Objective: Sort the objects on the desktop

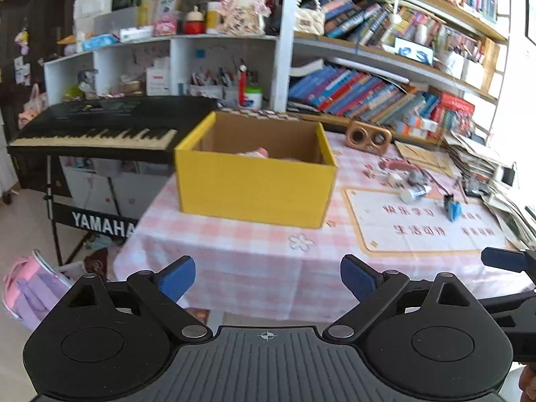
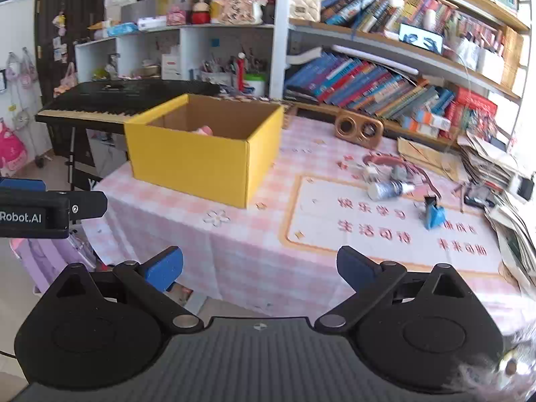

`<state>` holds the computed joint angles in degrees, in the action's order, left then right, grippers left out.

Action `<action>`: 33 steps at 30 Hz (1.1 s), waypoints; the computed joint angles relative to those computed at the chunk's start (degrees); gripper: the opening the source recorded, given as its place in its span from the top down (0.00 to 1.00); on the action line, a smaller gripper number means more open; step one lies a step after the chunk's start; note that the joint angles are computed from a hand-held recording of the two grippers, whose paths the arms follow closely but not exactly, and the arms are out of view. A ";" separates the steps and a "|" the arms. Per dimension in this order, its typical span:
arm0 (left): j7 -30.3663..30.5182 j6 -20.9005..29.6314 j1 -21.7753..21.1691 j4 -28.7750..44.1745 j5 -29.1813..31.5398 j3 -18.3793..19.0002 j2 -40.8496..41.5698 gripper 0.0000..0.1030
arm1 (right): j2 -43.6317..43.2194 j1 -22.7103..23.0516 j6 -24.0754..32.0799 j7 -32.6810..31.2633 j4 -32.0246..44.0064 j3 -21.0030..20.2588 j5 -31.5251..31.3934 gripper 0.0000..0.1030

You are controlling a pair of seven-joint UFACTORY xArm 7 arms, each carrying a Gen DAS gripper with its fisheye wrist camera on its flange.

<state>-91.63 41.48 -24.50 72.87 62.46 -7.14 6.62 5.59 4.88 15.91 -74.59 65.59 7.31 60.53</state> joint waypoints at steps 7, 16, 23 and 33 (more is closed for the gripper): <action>4.25 -3.92 -0.70 3.15 -2.47 0.62 3.62 0.07 | 0.10 -0.80 -2.06 5.28 -1.38 -0.77 -3.82 0.04; 12.36 -7.61 -3.18 9.68 -6.89 3.03 9.49 0.07 | 1.63 -3.25 -4.15 12.57 -1.03 -1.32 -8.54 0.03; 18.43 -9.15 -5.26 15.44 -12.77 5.18 14.43 0.07 | 3.72 -6.09 -3.54 16.59 1.01 -0.93 -13.40 0.03; 29.21 -9.65 -8.07 27.81 -22.70 7.88 23.86 0.07 | 8.25 -9.93 -2.92 23.38 6.02 -0.41 -21.08 0.03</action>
